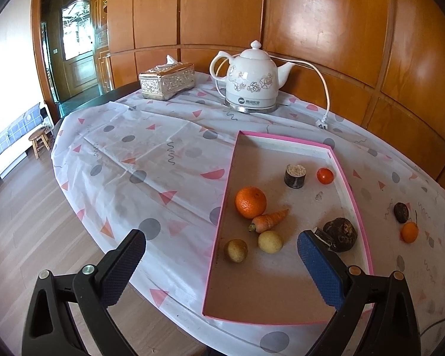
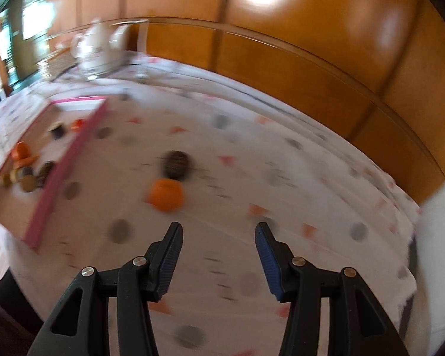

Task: Organize fruits
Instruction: 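Withdraw the right tool from the tray and swing it away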

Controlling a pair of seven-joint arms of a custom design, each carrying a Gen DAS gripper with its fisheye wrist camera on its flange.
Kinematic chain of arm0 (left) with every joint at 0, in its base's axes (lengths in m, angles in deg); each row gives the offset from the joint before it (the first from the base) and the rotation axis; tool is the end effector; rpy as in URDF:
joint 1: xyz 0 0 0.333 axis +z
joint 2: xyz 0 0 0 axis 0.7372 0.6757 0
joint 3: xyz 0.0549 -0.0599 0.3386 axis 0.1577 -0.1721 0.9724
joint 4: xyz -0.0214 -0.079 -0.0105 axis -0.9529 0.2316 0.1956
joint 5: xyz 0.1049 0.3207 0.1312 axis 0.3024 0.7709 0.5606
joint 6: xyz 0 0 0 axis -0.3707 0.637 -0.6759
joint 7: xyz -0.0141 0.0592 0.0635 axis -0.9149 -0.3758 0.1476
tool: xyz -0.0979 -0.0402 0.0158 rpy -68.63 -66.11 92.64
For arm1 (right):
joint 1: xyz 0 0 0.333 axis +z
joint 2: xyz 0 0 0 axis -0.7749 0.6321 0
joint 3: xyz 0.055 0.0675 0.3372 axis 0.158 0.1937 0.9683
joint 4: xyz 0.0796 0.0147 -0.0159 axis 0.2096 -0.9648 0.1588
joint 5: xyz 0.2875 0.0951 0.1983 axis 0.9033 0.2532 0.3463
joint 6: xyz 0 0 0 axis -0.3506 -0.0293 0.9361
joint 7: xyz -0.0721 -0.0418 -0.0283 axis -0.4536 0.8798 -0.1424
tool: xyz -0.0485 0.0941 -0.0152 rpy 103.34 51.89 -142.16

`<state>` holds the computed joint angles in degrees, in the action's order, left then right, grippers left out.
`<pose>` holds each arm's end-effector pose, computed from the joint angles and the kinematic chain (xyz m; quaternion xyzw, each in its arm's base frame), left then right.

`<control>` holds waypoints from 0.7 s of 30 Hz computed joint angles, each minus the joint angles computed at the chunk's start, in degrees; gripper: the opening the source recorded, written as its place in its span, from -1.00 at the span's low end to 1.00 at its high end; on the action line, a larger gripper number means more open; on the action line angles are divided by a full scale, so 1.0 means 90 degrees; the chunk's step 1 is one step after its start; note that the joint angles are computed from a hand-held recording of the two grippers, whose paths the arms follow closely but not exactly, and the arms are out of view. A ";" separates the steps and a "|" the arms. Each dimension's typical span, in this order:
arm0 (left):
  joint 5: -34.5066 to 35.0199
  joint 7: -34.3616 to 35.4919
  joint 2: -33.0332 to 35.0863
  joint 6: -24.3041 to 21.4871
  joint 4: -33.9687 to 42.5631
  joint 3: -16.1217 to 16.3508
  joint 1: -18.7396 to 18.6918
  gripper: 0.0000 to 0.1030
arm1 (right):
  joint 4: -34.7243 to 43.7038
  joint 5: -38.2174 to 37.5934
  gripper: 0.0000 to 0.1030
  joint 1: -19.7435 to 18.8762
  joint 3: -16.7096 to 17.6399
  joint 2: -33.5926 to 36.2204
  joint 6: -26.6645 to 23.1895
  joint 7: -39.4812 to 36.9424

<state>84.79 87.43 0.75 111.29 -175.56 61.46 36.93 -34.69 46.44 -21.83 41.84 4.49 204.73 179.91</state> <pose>0.6261 -0.0913 0.4874 -0.6590 0.6445 -0.2866 0.2610 0.5800 0.3282 0.5091 -0.6400 0.7051 -0.2755 0.1314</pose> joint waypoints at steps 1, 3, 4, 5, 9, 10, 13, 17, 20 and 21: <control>0.0022 -0.0002 -0.0004 0.0002 -0.0001 0.0010 -0.0017 0.99 | -0.0171 -0.0038 0.00 -0.0013 -0.0049 -0.0126 -0.0053 0.0112; 0.0091 -0.0033 -0.0002 0.0007 0.0011 0.0048 -0.0066 0.99 | -0.0491 -0.0118 0.00 -0.0071 -0.0099 -0.0370 -0.0233 0.0339; 0.0123 -0.0045 -0.0001 -0.0002 0.0025 0.0061 -0.0083 0.99 | -0.0681 -0.0147 0.00 -0.0124 -0.0116 -0.0514 -0.0338 0.0472; 0.0164 -0.0063 -0.0003 -0.0003 0.0030 0.0075 -0.0105 0.99 | -0.0823 -0.0181 0.00 -0.0176 -0.0104 -0.0619 -0.0396 0.0576; 0.0246 -0.0069 -0.0012 0.0007 0.0041 0.0061 -0.0127 0.99 | -0.1418 -0.0297 0.00 -0.0436 -0.0065 -0.1076 -0.0692 0.1121; 0.0235 -0.0029 -0.0011 0.0008 0.0047 0.0027 -0.0108 0.99 | -0.1572 -0.0330 0.00 -0.0510 -0.0066 -0.1199 -0.0801 0.1319; 0.0052 0.0262 -0.0015 0.0019 0.0055 -0.0177 0.0012 0.99 | -0.1927 -0.0365 0.00 -0.0731 -0.0023 -0.1469 -0.0906 0.1857; 0.0125 0.0336 -0.0014 0.0005 0.0098 -0.0129 -0.0113 0.99 | -0.2273 -0.0384 0.00 -0.0991 0.0028 -0.1723 -0.1117 0.2579; 0.0139 0.0424 0.0007 0.0011 0.0147 -0.0145 -0.0160 0.99 | -0.2408 -0.0296 0.00 -0.1153 0.0051 -0.1810 -0.1241 0.2944; 0.0169 0.0433 0.0008 0.0014 0.0155 -0.0131 -0.0195 0.99 | -0.2447 -0.0293 0.00 -0.1186 0.0063 -0.1851 -0.1316 0.3076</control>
<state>86.31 91.33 0.83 111.41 -174.17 60.28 35.18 -56.71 43.81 -32.50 42.41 -12.17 192.89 207.59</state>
